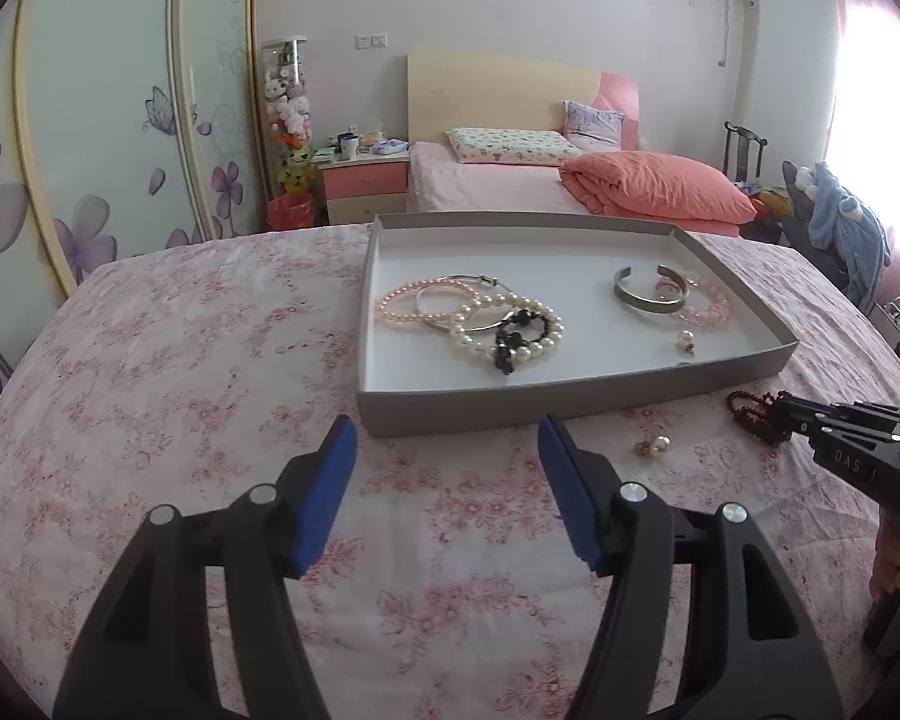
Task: Organize jewelry
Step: 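Reach the right tool to the dark red beaded necklace and grasp it, then grasp the pearl earring with the left tool while the right tool holds the necklace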
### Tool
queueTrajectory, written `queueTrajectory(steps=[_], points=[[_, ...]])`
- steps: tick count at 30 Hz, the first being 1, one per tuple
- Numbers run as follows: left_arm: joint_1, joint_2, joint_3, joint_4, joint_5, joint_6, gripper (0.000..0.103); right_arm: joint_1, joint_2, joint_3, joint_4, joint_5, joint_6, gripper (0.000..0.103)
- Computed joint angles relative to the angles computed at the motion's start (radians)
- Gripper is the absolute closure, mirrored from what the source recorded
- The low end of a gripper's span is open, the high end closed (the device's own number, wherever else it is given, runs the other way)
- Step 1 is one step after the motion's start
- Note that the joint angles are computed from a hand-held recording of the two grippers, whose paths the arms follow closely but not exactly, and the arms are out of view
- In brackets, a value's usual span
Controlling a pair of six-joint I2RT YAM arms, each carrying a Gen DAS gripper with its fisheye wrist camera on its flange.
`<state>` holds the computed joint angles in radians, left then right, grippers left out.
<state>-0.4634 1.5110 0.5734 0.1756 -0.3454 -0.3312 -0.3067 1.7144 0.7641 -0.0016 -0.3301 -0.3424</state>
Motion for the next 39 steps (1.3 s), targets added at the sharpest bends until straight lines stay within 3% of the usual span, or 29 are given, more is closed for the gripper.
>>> queueTrajectory(steps=[8,18,28,32,39], points=[[-0.086,0.089,0.082,-0.025,0.028,-0.007,0.037,-0.003,-0.005,-0.023,0.041,0.036,-0.028,0.094],[-0.165,0.325,0.332,-0.165,0.053,-0.060,0.038,-0.026,0.015,0.004,0.013,-0.011,-0.024,0.094],[-0.182,0.428,0.441,-0.242,0.005,-0.106,0.062,-0.036,0.015,0.008,0.001,-0.028,-0.024,0.093],[-0.190,0.432,0.450,-0.248,-0.008,-0.105,0.083,-0.038,0.016,0.010,0.000,-0.029,-0.026,0.093],[-0.159,0.381,0.389,-0.250,-0.013,-0.119,0.083,-0.034,0.014,0.007,0.003,-0.024,-0.026,0.093]])
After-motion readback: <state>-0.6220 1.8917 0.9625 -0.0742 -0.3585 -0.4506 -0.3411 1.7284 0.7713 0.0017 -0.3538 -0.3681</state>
